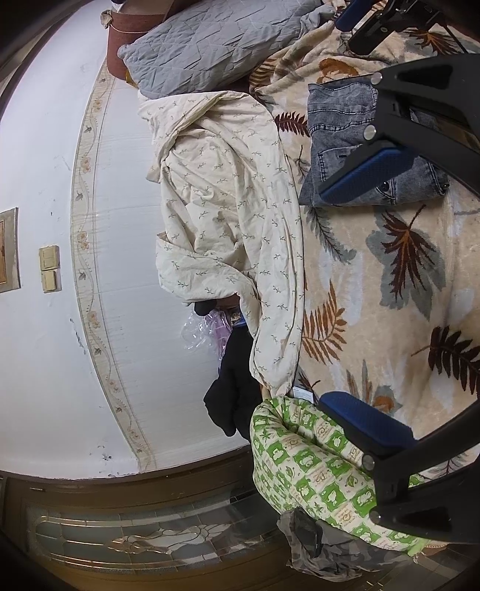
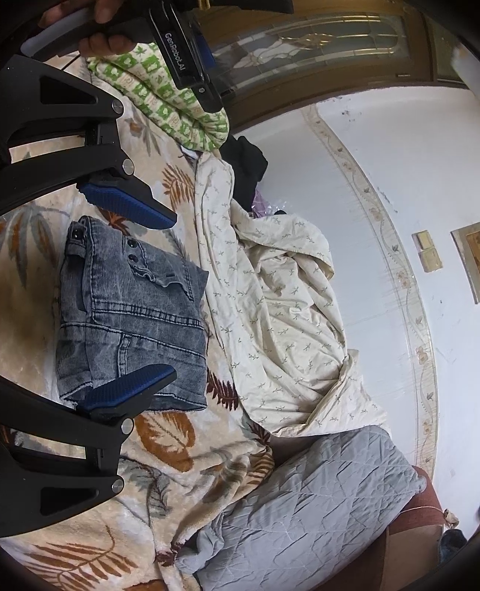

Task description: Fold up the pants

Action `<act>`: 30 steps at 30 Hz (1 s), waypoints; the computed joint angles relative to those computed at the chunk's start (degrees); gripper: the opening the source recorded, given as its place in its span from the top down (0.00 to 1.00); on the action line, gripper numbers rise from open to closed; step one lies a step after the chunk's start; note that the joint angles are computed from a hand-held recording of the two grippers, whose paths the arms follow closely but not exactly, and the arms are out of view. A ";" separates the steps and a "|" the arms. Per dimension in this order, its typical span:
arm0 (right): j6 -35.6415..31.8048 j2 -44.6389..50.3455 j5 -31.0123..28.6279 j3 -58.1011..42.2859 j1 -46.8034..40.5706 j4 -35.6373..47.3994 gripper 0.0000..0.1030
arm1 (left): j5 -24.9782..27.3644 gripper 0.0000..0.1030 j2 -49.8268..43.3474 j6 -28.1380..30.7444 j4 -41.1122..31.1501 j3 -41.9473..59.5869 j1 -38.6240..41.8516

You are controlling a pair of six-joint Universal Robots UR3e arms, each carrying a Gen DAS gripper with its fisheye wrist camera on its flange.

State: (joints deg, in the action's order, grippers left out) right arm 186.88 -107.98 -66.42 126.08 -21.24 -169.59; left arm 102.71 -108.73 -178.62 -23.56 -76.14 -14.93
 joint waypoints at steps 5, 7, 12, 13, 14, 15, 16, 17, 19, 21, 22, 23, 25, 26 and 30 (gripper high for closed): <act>-0.20 0.62 -0.31 -0.20 0.08 0.43 0.27 | -0.03 0.00 -0.38 0.12 -0.42 0.42 0.06; -0.33 0.66 -0.18 -0.28 0.07 0.56 0.27 | -0.28 0.00 -0.40 0.33 -0.61 0.55 0.12; -0.78 0.63 -0.23 -0.31 0.15 0.64 0.27 | -0.48 0.00 -0.39 0.45 -0.48 0.32 0.14; -0.64 0.64 -0.34 -0.31 0.23 0.60 0.27 | -0.80 0.00 -0.28 0.45 -0.53 0.19 0.27; -0.59 0.62 -0.32 -0.33 0.21 0.67 0.27 | -0.73 0.00 -0.32 0.48 -0.60 0.22 0.25; -0.57 0.67 -0.36 -0.38 0.25 0.68 0.27 | -0.65 0.00 -0.46 0.38 -0.68 0.34 0.20; -0.54 0.65 -0.54 -0.44 0.27 0.83 0.27 | -0.63 0.00 -0.50 0.34 -0.70 0.36 0.15; -0.62 0.71 -0.46 -0.60 0.03 1.08 0.27 | -0.80 0.00 -0.57 0.31 -0.78 0.29 0.23; -0.80 0.71 -0.29 -0.86 -0.47 2.06 0.27 | -0.99 0.00 -0.98 0.23 -0.29 -0.10 0.32; -0.99 0.68 -0.37 -1.06 -0.95 3.16 0.27 | -0.60 0.00 -2.04 0.49 -0.25 -0.08 0.08; -1.05 0.71 -0.30 -1.18 -1.30 3.69 0.27 | -0.36 0.00 -2.74 0.72 -0.83 0.43 -0.08; -1.08 0.62 -0.04 -1.24 -1.82 4.39 0.27 | -0.27 0.00 -3.43 1.04 -1.36 0.78 -0.29; -0.92 0.42 0.69 -1.20 -2.81 5.34 0.27 | 0.21 0.00 -4.43 1.50 -2.17 1.33 -0.84; -0.80 0.24 1.19 -1.26 -3.34 6.22 0.27 | 0.53 0.00 -4.77 1.59 -2.40 1.46 -1.12; -0.83 0.06 2.68 -1.54 -4.52 8.38 0.27 | 0.95 0.00 -4.97 2.08 -1.96 1.30 -1.60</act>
State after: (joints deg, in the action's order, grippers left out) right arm 186.06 -107.92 -63.74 124.54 -25.76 -161.21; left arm 103.65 -113.71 -176.53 -25.52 -74.85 -16.53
